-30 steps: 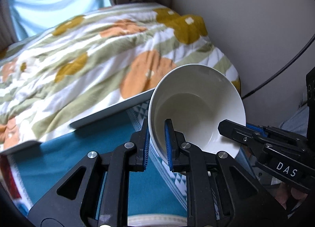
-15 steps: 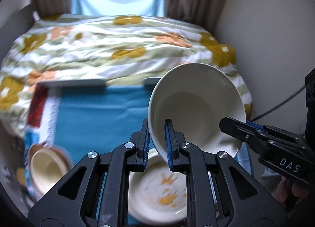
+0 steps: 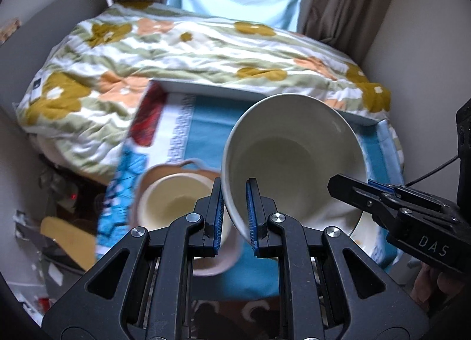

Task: Organize plates and bowls
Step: 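Carry the small white bowl and lower it into the cream bowl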

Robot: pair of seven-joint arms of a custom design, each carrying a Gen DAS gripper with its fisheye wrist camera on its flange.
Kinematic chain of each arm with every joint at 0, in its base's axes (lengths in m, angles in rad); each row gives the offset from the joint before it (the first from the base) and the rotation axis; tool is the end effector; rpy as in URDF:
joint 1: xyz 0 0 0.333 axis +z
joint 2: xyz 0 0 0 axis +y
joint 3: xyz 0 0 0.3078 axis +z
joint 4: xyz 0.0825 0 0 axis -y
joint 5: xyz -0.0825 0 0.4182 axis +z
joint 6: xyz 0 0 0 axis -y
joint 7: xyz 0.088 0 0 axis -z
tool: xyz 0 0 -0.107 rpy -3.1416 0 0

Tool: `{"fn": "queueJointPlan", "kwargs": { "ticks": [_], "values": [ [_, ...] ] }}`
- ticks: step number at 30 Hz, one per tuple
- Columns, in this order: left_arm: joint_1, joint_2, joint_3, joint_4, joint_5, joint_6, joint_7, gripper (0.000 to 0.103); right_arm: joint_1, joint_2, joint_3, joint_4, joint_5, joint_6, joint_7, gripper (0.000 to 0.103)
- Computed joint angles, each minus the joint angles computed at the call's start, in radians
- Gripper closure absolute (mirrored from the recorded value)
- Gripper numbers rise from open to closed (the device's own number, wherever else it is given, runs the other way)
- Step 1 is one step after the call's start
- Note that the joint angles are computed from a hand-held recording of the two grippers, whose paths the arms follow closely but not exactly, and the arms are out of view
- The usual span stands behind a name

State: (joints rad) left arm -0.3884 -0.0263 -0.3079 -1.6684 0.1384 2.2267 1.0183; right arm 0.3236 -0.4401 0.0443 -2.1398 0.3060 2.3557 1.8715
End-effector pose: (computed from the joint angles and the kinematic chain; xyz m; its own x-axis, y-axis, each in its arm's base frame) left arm 0.4847 -0.4029 0.6542 -0.2405 -0.9571 0.1618 -0.8335 0.1182 -0.5397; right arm 0.4675 0.1886 0.6439 0.0516 -0.8964 -0.4402 -0.8627 0.1820 -0.4718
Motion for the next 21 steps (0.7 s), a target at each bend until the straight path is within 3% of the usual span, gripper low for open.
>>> {"fn": "queueJointPlan", "kwargs": {
  "ticks": [9, 21],
  "values": [
    [0.06, -0.097, 0.047, -0.193, -0.115, 0.013, 0.182, 0.09, 0.044, 0.123, 0.059, 0.02, -0.003, 0.044, 0.105, 0.086],
    [0.079, -0.048, 0.044, -0.207, -0.138, 0.015, 0.272, 0.09, 0.057, 0.19, 0.07, 0.032, -0.053, 0.03, 0.21, 0.086]
  ]
}}
